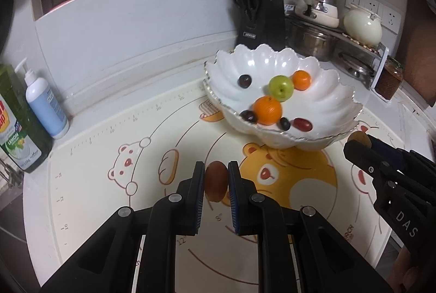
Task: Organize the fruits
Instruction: 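Carry the brown fruit and red date over the white bowl with both grippers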
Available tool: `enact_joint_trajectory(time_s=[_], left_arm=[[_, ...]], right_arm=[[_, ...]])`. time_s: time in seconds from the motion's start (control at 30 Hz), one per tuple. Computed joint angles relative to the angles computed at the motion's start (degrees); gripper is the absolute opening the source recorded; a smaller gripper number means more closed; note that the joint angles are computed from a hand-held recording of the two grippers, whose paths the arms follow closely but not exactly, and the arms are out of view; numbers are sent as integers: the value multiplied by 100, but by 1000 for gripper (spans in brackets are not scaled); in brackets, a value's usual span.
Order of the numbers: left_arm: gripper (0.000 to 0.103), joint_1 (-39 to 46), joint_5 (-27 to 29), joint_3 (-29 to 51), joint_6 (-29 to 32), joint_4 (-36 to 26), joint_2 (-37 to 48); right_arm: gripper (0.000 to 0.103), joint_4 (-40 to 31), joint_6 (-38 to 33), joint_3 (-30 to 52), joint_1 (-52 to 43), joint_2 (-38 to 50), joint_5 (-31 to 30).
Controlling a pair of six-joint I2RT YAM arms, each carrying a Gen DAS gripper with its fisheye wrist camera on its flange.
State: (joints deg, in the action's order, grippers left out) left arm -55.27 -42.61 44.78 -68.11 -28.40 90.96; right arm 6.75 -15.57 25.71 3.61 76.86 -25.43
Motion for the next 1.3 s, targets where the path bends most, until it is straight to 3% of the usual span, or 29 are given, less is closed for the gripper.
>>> enact_joint_trajectory(time_s=[0.53,1.3], left_arm=[[18,335,53,769,802,22,257],[18,1328,606,1661,2136,849,1173]], right_arm=[[29,-170,-59,585,-353,119,-237],[29,18,-66,1951,-316,1691,-99]])
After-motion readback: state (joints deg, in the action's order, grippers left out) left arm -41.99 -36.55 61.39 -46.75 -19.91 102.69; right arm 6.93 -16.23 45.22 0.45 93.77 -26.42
